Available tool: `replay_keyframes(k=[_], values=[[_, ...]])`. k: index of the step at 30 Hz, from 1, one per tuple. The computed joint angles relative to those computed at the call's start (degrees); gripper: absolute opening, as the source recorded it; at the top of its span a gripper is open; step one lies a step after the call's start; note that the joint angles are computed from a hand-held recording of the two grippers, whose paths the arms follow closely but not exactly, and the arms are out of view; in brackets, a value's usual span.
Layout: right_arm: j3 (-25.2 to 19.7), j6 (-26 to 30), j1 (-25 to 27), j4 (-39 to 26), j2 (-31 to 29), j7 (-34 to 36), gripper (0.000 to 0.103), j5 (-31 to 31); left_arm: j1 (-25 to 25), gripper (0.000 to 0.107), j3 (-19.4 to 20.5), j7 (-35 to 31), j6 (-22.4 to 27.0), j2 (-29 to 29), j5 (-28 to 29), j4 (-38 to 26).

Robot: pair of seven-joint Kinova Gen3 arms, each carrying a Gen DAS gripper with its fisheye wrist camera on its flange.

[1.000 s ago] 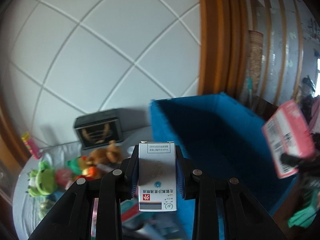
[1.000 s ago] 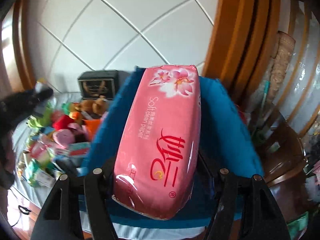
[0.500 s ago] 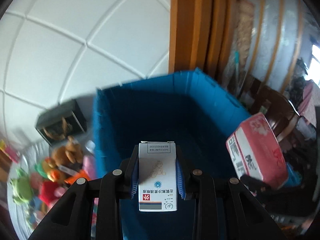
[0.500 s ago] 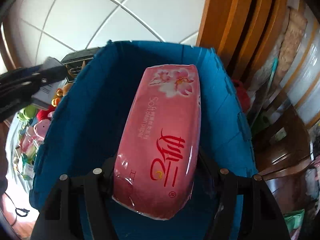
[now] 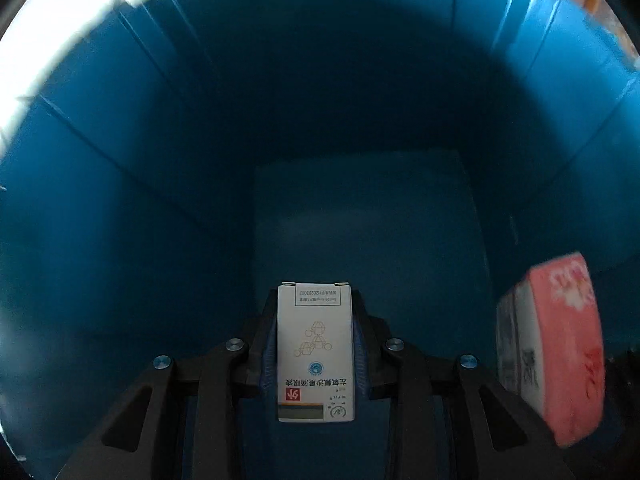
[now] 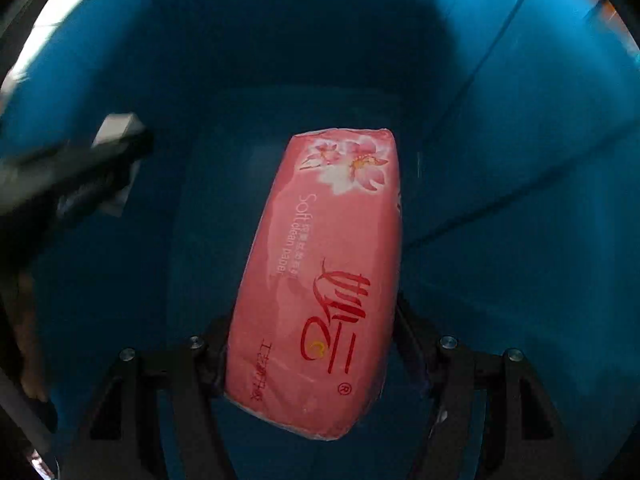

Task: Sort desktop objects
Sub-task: 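Open both tools to drop the box and tissue pack into the crate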

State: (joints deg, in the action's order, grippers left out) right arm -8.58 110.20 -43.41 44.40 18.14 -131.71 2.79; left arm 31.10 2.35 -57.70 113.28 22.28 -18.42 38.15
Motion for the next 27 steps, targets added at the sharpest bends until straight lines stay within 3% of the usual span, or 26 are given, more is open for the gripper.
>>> replay_keyframes(k=[3, 6, 16, 19, 21, 24, 27], values=[[-0.3, -3.4, 2.9, 5.1, 0.7, 1.6, 0.064, -2.9, 0.4, 0.030, 0.4, 0.9, -2.7, 0.3, 0.5, 5.7], [-0.8, -2.6, 2.7, 7.0, 3.3, 4.1, 0.064, -3.3, -0.5, 0.030, 1.0, 2.4, -4.6, -0.2, 2.4, 9.8], [-1.4, -1.3, 1.9, 11.5, 6.3, 8.3, 0.064, -7.4, -3.3, 0.032, 2.1, 1.7, -7.0, -1.4, 5.0, 15.3], [-1.1, -1.9, 3.0, 12.1, 5.7, 7.7, 0.064, -9.0, -4.3, 0.047, 2.2, 2.1, -7.6, -2.3, 5.9, 16.6], [-1.0, -2.2, 3.8, 12.2, 5.3, 7.1, 0.065, -9.9, -4.1, 0.052, 2.3, 2.8, -7.7, -2.5, 5.3, 16.8], [-0.8, -2.3, 4.9, 11.9, 4.8, 6.3, 0.066, -10.7, -4.0, 0.070, 2.5, 4.1, -8.4, -2.8, 5.5, 16.7], [-0.8, -1.5, 5.5, 10.4, 4.9, 6.5, 0.070, -10.6, -4.1, 0.078, 2.8, 4.4, -8.2, -3.1, 5.9, 15.5]])
